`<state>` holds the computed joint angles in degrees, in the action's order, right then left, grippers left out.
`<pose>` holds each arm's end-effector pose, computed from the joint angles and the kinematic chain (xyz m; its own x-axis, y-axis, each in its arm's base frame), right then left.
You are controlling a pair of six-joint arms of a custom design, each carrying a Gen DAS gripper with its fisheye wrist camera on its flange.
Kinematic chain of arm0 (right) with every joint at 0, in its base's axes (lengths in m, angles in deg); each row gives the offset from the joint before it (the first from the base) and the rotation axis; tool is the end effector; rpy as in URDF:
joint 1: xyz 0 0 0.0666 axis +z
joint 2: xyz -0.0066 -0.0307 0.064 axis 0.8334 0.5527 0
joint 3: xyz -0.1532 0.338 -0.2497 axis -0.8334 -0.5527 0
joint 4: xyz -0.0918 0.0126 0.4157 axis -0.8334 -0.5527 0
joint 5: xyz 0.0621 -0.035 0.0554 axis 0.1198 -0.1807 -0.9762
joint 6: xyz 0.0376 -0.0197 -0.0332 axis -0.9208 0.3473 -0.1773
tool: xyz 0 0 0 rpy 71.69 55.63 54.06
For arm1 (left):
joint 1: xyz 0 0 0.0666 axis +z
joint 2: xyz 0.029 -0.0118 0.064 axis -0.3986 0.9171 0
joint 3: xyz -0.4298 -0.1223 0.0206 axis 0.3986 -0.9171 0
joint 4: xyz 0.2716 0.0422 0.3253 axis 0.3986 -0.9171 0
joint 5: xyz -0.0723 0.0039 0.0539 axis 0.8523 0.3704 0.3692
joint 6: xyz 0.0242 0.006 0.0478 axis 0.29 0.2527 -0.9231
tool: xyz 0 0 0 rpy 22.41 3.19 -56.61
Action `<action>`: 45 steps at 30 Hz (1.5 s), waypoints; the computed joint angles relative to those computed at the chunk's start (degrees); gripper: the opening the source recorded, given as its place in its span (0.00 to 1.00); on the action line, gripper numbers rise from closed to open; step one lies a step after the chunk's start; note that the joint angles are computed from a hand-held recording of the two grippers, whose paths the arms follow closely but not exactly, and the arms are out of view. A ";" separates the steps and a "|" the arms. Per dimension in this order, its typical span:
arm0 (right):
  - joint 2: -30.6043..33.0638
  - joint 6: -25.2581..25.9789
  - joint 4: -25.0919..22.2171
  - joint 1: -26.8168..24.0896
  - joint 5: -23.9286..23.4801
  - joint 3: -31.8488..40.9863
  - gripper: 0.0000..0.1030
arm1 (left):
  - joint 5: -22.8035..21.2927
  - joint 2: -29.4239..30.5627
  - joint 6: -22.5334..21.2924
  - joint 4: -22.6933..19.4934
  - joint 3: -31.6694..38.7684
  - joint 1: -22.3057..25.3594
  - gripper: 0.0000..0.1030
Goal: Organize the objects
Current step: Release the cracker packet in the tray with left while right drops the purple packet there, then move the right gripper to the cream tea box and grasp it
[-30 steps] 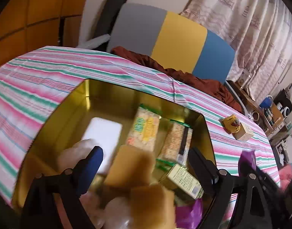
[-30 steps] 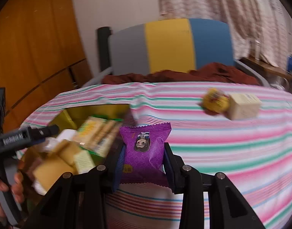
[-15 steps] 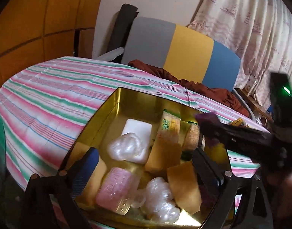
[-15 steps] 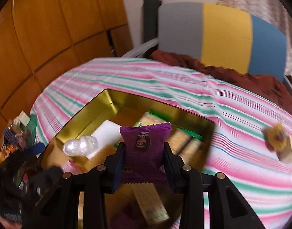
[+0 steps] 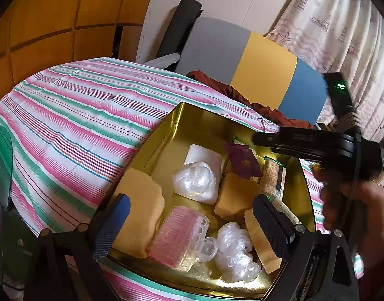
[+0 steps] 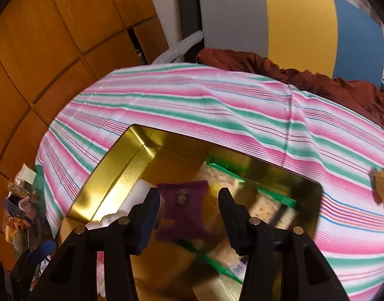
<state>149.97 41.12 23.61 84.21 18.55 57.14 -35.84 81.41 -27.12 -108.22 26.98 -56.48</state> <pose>0.6075 0.3307 0.4803 -0.7309 -0.4006 -0.5525 -0.5959 0.7693 0.2305 0.3962 -0.2370 0.4628 -0.5532 -0.4925 -0.6718 -0.4077 0.8634 -0.2972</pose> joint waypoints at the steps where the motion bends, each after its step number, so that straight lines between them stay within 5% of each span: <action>1: -0.88 -0.38 0.85 -0.32 -0.08 -1.03 0.47 | 0.05 0.19 -0.09 -0.01 0.21 -0.07 0.96; 10: -8.57 -4.99 8.58 -4.84 -0.75 -11.68 0.47 | 0.63 3.36 -3.36 0.36 3.95 -2.53 0.97; 17: -13.12 -5.02 13.62 -7.66 3.46 -18.73 0.47 | 2.57 6.09 -6.92 0.82 7.26 -4.41 1.00; 29: -13.86 -9.91 14.48 -15.46 4.66 -25.64 0.48 | 6.87 13.12 -12.57 0.61 15.24 -8.78 1.00; 32: -13.49 -12.09 16.11 -17.75 7.35 -25.96 0.55 | 7.97 15.36 -15.28 0.13 17.87 -9.79 1.00; 36: -9.15 -17.18 13.25 -20.73 11.21 -19.31 0.75 | 8.73 16.66 -16.49 -0.25 19.46 -10.21 1.00; 40: -2.57 -27.89 9.00 -23.40 14.58 -7.99 0.80 | 8.80 16.99 -16.66 -1.40 20.20 -10.18 1.00; 45: 8.06 -31.99 -2.02 -23.28 21.63 10.56 0.81 | 9.74 16.93 -15.61 -2.37 20.00 -9.69 1.00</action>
